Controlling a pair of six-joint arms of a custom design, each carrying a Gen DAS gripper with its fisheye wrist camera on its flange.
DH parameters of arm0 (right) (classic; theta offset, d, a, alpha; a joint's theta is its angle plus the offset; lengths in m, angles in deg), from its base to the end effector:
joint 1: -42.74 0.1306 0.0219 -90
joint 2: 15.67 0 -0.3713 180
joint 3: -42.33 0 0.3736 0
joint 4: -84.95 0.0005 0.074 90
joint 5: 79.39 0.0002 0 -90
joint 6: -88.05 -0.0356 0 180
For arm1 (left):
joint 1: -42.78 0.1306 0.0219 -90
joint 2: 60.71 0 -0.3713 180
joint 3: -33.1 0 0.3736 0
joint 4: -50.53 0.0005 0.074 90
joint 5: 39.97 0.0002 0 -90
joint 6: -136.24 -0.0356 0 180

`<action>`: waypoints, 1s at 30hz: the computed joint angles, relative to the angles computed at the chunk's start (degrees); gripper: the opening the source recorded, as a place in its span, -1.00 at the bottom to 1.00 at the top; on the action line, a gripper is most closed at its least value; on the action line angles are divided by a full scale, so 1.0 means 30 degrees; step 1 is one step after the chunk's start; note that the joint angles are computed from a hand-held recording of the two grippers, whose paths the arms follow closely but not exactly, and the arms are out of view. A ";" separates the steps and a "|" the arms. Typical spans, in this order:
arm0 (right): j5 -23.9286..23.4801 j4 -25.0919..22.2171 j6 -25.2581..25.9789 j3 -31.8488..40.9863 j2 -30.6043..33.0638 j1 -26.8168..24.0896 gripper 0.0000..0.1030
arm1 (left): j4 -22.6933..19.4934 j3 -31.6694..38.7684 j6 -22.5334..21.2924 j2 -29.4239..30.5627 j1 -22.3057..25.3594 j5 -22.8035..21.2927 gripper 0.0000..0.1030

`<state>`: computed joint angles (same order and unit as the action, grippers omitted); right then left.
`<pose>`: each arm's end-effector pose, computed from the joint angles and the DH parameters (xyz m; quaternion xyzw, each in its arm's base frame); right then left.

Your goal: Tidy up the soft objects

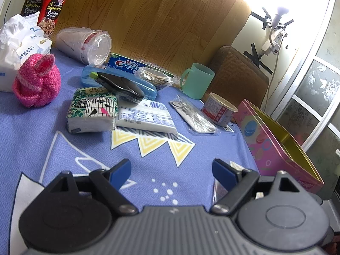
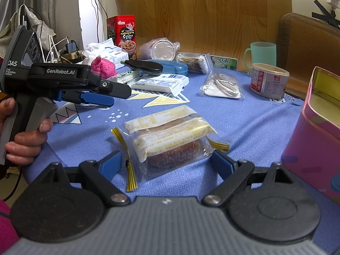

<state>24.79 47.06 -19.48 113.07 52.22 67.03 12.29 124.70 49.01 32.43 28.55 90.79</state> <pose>0.3174 0.1331 0.4307 0.0049 0.8822 0.0611 0.4668 0.4722 -0.1442 0.4265 0.2318 0.8298 -0.3707 0.3468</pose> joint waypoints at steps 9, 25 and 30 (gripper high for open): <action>0.0212 -0.0333 -0.0041 -0.0117 -0.0382 0.0208 0.79 | 0.0192 0.0249 -0.0226 -0.0577 -0.0062 0.2205 0.72; 0.2562 0.1102 0.0306 -0.0237 -0.0129 0.0709 -0.08 | -0.3934 0.2648 -0.3253 0.0185 -0.3405 0.0072 0.11; 0.4648 0.3344 0.1084 -0.0879 -0.1654 0.0383 -0.08 | -0.2790 0.4735 -0.2710 0.0498 -0.4623 0.0659 0.10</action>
<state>38.74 57.09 -16.23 110.44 47.26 68.18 3.92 138.90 40.88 33.93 14.68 92.77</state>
